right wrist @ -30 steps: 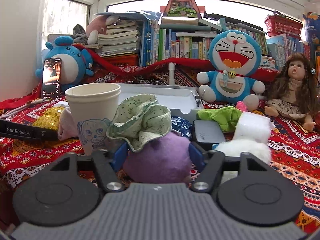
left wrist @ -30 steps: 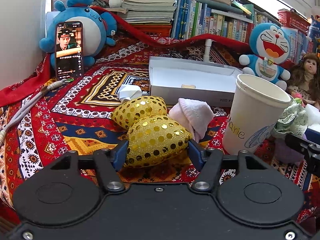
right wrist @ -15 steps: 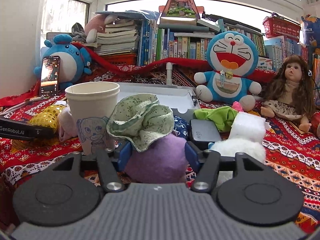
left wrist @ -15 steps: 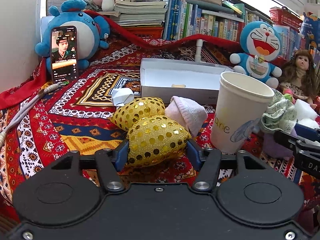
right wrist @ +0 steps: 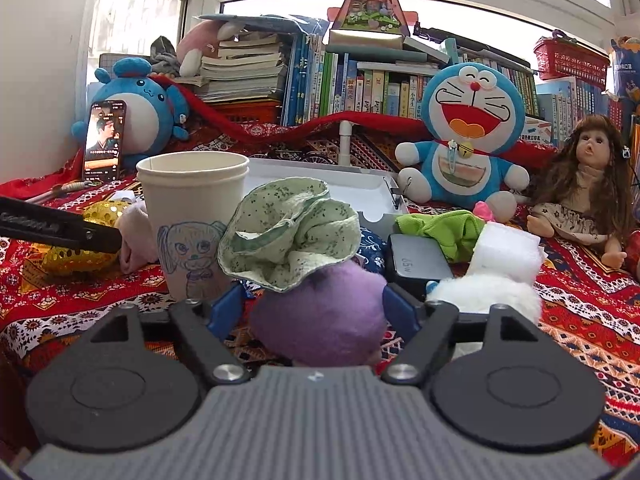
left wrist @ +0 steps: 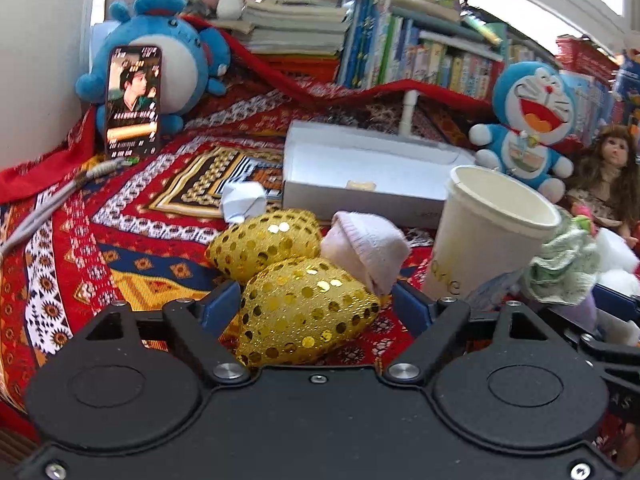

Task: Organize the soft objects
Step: 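Grasp the gold sequined heart with the left tool while the right tool grasps the purple fluffy ball, then carry the gold heart with the left tool while the right tool carries the purple ball into the tray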

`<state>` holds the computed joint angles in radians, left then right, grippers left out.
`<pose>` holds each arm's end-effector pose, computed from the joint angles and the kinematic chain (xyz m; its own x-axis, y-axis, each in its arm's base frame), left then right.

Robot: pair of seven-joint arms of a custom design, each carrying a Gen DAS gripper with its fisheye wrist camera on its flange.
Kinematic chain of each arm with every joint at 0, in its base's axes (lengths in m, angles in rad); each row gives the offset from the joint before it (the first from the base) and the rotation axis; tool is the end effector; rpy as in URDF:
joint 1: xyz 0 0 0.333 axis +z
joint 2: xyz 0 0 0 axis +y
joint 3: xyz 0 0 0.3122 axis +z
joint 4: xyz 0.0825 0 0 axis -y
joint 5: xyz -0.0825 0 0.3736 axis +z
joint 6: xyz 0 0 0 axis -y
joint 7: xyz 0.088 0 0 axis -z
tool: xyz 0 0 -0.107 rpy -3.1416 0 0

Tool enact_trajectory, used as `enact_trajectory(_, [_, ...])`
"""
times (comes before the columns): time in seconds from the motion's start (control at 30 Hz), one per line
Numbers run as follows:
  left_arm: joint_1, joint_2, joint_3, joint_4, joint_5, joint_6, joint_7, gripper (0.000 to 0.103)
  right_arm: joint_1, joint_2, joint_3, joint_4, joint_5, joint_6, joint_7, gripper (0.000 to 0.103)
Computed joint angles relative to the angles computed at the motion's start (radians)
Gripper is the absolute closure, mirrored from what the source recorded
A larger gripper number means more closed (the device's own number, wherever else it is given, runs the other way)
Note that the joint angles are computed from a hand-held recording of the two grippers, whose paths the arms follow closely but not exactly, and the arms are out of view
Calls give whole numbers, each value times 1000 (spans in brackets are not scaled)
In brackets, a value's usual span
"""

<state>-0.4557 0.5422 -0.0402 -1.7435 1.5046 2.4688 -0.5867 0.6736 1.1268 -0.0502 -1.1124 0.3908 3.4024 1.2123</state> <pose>0.5920 -0.3194 0.2848 0.4026 -0.9072 0.1225 -0.4713 -0.3201 -0.8218 0.6557 0.4424 0.2599 0.5247 -0.8486 0.0671 -0.3142 -0.2663 -0.9112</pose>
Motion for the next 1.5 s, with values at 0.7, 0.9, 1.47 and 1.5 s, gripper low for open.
enact_trajectory(0.7, [-28, -56, -29, -47, 87, -144, 13, 49, 37, -18, -64, -10, 32, -54, -29, 15])
enact_trajectory(0.9, [-16, -54, -36, -48, 73, -137, 20, 49, 132, 52, -262, 68, 16, -155, 95, 15])
enact_trajectory(1.47, [27, -84, -28, -43, 131, -76, 3, 49, -24, -92, 8, -64, -75, 3, 9, 28])
enact_trajectory(1.5, [33, -88, -27, -40, 141, -66, 5, 49, -30, -91, 15, -54, -73, 6, 2, 28])
